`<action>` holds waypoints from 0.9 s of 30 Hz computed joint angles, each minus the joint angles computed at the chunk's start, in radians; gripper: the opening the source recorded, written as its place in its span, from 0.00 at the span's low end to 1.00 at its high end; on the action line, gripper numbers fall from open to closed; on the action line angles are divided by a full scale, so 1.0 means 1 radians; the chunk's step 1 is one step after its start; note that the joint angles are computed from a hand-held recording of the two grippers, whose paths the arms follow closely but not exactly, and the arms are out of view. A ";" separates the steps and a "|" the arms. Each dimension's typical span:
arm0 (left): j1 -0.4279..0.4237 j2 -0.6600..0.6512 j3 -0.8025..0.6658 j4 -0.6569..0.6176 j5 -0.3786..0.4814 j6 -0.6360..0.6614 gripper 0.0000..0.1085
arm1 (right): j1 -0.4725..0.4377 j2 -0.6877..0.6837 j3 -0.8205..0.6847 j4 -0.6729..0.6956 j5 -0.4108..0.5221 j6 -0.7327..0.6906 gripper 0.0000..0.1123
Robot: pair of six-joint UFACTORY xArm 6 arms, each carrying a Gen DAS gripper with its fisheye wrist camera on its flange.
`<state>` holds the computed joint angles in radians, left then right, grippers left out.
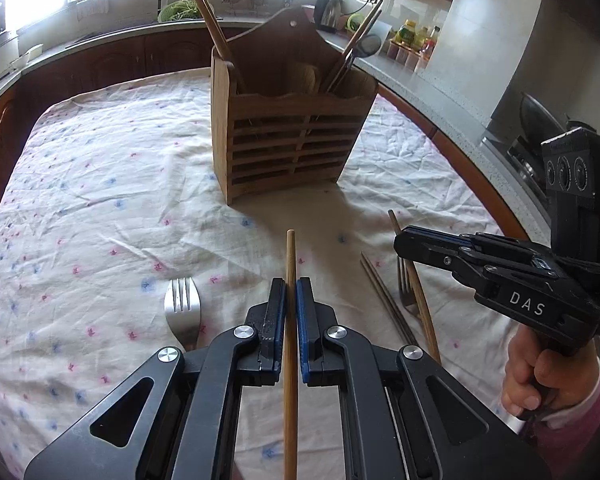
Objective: Organize utensils
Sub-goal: 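Lift the wooden chopstick with the left tool toward the holder while the right tool carries its steel chopstick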
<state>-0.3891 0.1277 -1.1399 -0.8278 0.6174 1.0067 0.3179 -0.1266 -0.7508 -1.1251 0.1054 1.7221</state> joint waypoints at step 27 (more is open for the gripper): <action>0.126 -0.286 0.163 -0.328 0.121 0.202 0.04 | 0.204 -0.360 0.107 -0.326 0.306 0.328 0.05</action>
<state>-0.2632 -0.1585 -0.9768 -1.1563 0.7379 1.2091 0.5222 -0.4869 -0.6434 -1.4511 0.4110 2.0500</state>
